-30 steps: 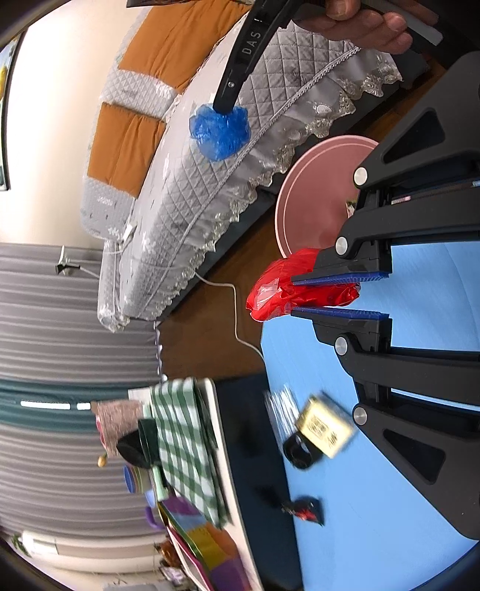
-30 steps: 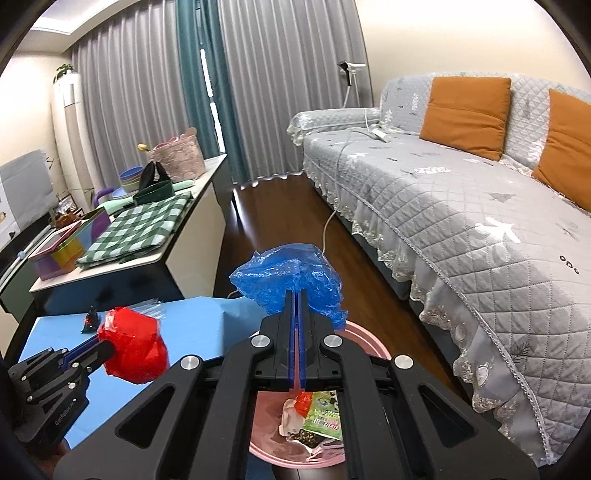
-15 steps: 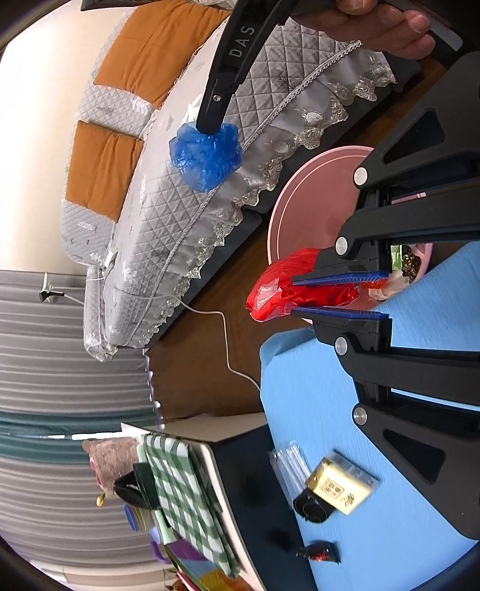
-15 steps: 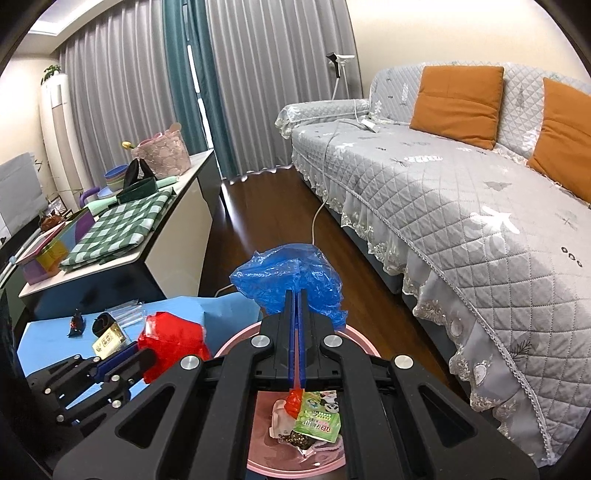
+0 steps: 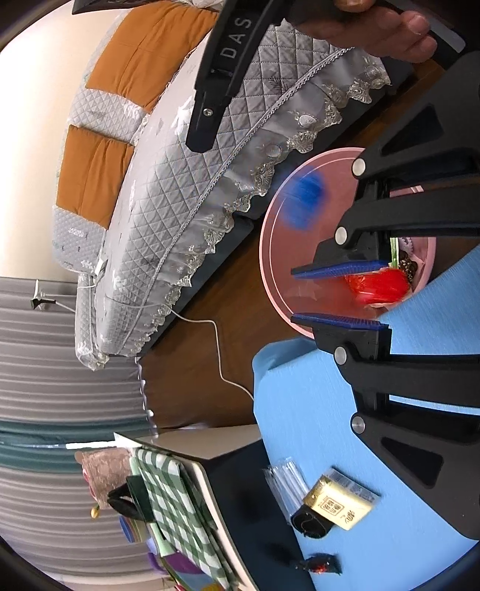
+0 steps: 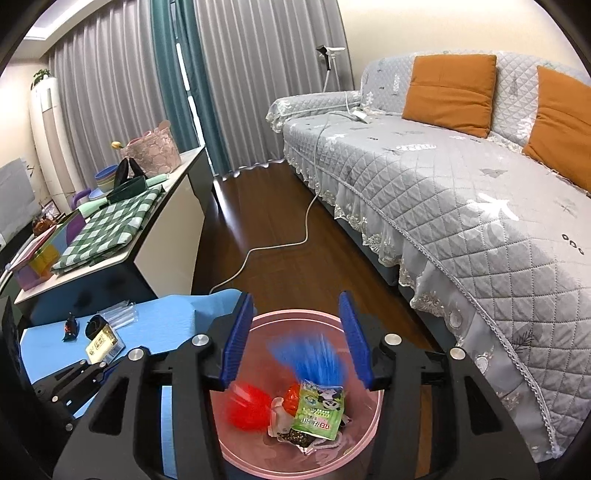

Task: Collect trash
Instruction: 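Open the left tool over the bucket while the right tool releases the blue bag, then grasp the black-and-red snack wrapper with the left tool while the right tool reaches the tissue pack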

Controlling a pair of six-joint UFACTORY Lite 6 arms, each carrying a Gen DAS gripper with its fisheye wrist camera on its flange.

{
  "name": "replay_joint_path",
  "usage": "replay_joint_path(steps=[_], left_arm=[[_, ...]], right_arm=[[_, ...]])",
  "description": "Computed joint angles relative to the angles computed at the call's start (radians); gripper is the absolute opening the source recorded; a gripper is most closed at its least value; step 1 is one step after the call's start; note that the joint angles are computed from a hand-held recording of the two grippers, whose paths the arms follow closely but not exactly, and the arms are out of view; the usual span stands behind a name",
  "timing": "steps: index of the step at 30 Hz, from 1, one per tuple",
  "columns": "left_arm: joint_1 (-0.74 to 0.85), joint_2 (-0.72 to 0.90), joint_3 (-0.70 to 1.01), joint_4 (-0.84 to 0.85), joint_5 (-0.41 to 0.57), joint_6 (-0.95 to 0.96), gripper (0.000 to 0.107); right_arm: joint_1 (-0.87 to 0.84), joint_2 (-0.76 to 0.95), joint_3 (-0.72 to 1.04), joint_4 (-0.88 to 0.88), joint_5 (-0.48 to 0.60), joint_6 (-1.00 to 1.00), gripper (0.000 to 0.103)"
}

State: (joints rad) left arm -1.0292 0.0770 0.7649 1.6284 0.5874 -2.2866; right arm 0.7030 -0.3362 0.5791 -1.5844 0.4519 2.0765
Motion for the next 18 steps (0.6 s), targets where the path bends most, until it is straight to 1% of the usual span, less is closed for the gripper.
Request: replay_joint_path(steps=[5,9,14,18], left_arm=[[-0.027,-0.098,-0.080,-0.059,0.041,0.034,0.019],[-0.054,-0.233,-0.172,-0.144,0.089,0.093,0.019],[-0.104,-0.469,-0.323,-0.288,0.184,0.193,0.019],[-0.156,-0.711,-0.443,-0.424,0.301,0.310,0.019]], right_arm=[[0.031,0.000,0.003,-0.002,0.019,0.021,0.049],[0.098,0.009,0.020,0.017,0.067,0.021,0.049],[0.212,0.050,0.056,0.037,0.133,0.040,0.049],[0.316,0.104,0.102,0.042,0.189,0.074,0.049]])
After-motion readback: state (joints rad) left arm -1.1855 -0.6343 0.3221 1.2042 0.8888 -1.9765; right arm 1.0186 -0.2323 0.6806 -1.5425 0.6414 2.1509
